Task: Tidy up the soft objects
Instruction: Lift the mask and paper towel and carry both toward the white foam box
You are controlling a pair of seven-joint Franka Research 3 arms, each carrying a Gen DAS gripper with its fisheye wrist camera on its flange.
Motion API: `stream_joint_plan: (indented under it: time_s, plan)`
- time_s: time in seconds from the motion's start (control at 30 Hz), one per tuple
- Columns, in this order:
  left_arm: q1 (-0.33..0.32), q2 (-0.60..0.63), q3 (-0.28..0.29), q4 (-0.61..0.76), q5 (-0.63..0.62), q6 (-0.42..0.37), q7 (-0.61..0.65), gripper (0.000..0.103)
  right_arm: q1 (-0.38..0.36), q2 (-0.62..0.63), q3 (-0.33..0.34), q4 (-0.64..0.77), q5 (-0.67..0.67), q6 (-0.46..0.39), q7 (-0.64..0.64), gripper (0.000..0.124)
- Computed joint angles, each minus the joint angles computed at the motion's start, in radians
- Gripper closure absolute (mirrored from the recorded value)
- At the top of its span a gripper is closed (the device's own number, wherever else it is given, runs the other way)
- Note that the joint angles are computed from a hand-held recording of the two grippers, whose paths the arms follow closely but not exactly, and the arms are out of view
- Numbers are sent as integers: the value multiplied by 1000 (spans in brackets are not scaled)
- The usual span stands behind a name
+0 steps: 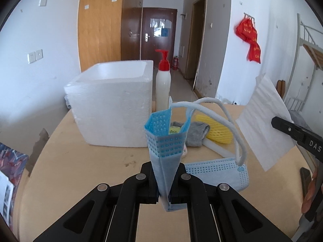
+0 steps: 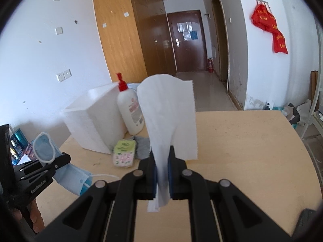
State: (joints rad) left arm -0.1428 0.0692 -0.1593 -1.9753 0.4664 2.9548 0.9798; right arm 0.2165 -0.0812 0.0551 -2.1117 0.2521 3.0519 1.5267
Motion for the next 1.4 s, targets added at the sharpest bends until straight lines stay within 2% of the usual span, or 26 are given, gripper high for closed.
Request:
stream_joint_plan:
  time_s: [0.07, 0.13, 0.23, 0.33, 0.6, 0.7, 0.9, 1.03, 1.1, 1.17, 1.27, 1.4]
  plan:
    - [-6, -30, 5, -18, 49, 0, -52, 98, 9, -35, 2, -35, 18, 23, -10, 112]
    - [-4, -69, 4, -48, 108, 3, -111, 97, -11, -72, 27, -72, -19, 44, 32, 112]
    - [21, -136, -12, -102, 223, 13, -223, 97, -1, -126, 35, -122, -12, 72, 30, 112]
    - [48, -204, -33, -161, 267, 35, -276, 97, -83, -187, 118, -183, -76, 106, 100, 112]
    - [197, -373, -142, -295, 414, 104, -466, 97, -35, -295, 124, -297, -36, 188, 75, 112]
    - [233, -418, -170, -329, 428, 118, -487, 97, -41, -315, 144, -319, -25, 200, 68, 112]
    - [262, -489, -190, -385, 383, 133, -467, 97, 22, -331, 112, -339, -2, 218, 31, 112]
    - [309, -527, -228, -406, 363, 128, -474, 97, 55, -319, 91, -328, 8, 223, 2, 112]
    - [344, -545, -256, -409, 366, 116, -491, 97, 139, -304, 19, -315, 15, 225, -31, 112]
    - [359, -558, -261, -417, 366, 122, -499, 97, 174, -302, 1, -313, 25, 231, -50, 112]
    - [407, -590, -296, -422, 375, 93, -531, 97, 303, -284, -103, -290, 40, 227, -100, 112]
    - [423, -611, -297, -427, 390, 63, -562, 97, 457, -260, -218, -255, 68, 227, -176, 112]
